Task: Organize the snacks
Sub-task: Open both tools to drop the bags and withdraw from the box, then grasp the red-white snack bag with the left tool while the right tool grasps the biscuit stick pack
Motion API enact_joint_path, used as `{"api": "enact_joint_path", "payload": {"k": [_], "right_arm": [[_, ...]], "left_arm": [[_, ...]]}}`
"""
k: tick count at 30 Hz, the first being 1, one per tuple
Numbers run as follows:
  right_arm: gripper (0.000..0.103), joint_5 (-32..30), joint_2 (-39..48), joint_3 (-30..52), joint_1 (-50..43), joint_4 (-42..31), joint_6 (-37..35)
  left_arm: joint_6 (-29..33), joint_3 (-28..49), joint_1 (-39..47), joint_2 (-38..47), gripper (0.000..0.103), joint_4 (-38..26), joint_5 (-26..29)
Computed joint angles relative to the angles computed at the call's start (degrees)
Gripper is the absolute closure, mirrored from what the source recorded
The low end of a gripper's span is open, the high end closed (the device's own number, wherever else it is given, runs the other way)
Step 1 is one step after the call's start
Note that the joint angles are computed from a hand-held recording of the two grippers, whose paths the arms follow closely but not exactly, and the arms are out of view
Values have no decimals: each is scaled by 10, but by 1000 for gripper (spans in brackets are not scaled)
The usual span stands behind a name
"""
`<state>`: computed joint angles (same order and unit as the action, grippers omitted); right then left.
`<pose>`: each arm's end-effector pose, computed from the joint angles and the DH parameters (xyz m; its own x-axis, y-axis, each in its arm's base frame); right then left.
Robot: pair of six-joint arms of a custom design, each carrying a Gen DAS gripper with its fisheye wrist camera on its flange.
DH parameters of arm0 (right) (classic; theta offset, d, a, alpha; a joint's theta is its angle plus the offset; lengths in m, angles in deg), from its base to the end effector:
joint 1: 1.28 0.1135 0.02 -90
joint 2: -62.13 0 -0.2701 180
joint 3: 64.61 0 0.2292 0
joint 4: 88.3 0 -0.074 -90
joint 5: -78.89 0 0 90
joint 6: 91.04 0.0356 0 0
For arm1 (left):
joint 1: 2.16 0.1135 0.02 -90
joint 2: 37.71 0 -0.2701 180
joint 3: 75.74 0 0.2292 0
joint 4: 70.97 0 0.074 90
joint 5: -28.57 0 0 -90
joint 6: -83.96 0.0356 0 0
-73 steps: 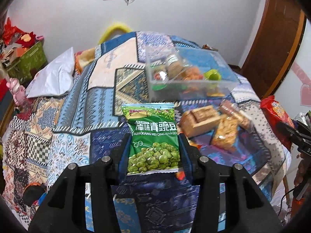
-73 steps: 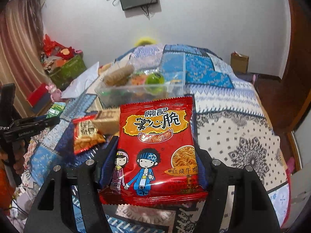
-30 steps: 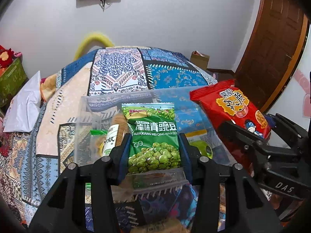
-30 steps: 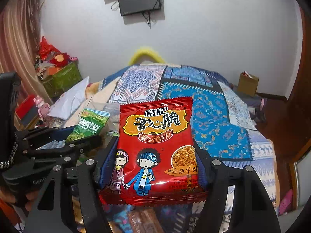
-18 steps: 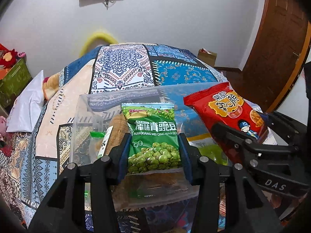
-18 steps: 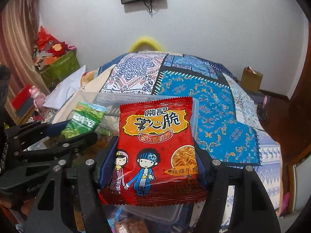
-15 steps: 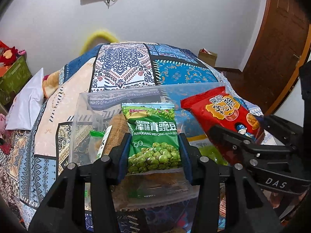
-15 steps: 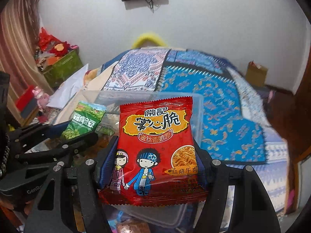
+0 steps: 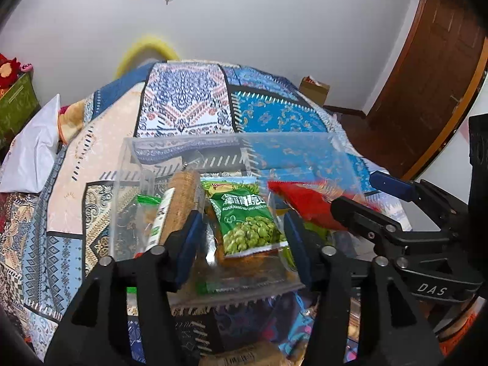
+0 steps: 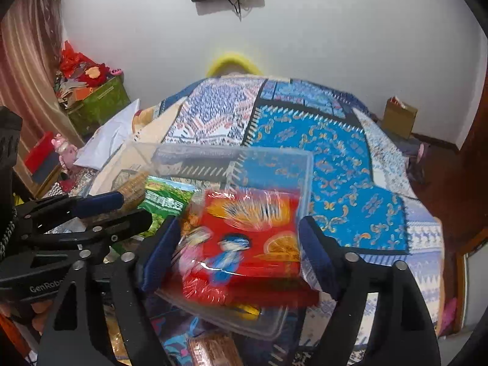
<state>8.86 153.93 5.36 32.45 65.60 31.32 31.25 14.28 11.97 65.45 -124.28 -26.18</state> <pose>0.2673 0.1638 0.2185 -0.6990 0.1382 -0.7017 0.0504 0.9882 0.1445 0.3404 0.0645 0.2299 -0.6926 0.3359 -0.6384 0.5579 0.8104 -0.1789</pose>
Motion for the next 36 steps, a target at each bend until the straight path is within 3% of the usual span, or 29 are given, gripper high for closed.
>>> {"api": "enact_joint_path", "payload": {"k": [6, 18, 29, 36], "right_arm": [[24, 53, -39, 6, 46, -50, 12], [24, 135, -108, -30, 156, -126, 115], [24, 142, -125, -118, 233, -149, 250], [24, 96, -95, -177, 231, -83, 273]], "left_arm": [[46, 5, 41, -43, 42, -53, 29], [244, 17, 179, -73, 39, -187, 58], [359, -25, 283, -8, 36, -174, -16], [369, -57, 309, 28, 36, -121, -54]]}}
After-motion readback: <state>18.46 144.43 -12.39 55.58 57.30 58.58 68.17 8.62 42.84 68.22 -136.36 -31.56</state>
